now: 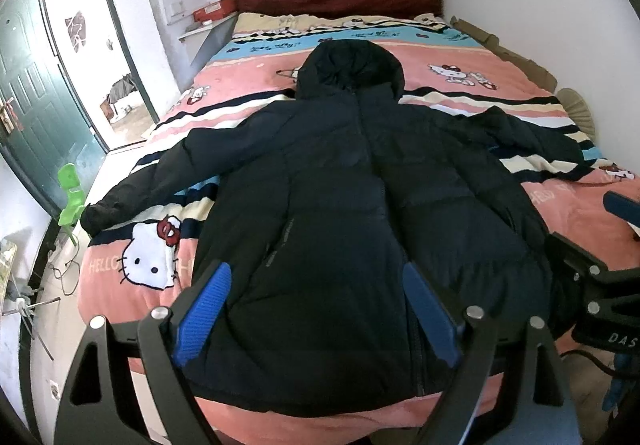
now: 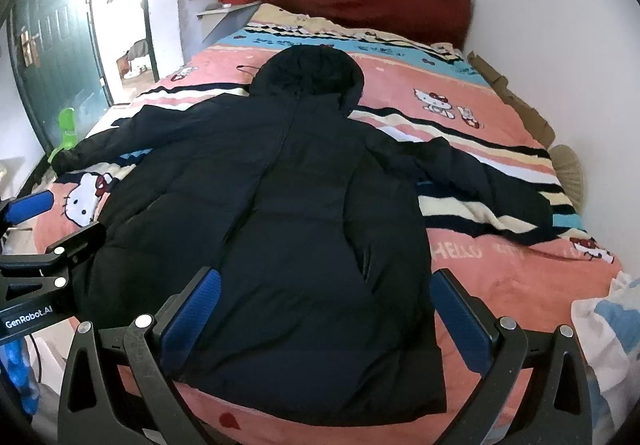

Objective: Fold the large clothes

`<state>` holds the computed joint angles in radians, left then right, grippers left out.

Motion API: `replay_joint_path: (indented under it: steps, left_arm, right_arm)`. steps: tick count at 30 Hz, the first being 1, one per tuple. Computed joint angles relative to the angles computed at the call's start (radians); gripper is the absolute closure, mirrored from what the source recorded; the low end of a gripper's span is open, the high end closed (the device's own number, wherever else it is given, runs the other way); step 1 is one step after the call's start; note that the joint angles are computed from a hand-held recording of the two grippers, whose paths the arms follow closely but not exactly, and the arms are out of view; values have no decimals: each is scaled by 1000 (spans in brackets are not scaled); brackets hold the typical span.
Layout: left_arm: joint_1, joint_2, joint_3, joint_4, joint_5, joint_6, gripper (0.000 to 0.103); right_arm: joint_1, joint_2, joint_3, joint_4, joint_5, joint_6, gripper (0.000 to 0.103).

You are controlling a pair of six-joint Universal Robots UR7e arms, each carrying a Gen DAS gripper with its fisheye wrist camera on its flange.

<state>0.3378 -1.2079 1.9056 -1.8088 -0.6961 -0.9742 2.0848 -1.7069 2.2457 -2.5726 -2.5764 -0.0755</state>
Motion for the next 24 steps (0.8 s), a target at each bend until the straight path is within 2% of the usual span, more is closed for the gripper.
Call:
replay_joint_path:
  steps: [8,19,24]
  left_arm:
    - [6,2,-1,-12,-2,9,15]
    - [12,4,-16,-16,-11,25,15]
    - [32,8,-4,-58,0,41,15]
  right_arm:
    - [-3,4,-4,-10,14,-39,1]
    - [-4,29,-20,5,10,-36,1]
    - [-5,38,-33,15,8,-40,1]
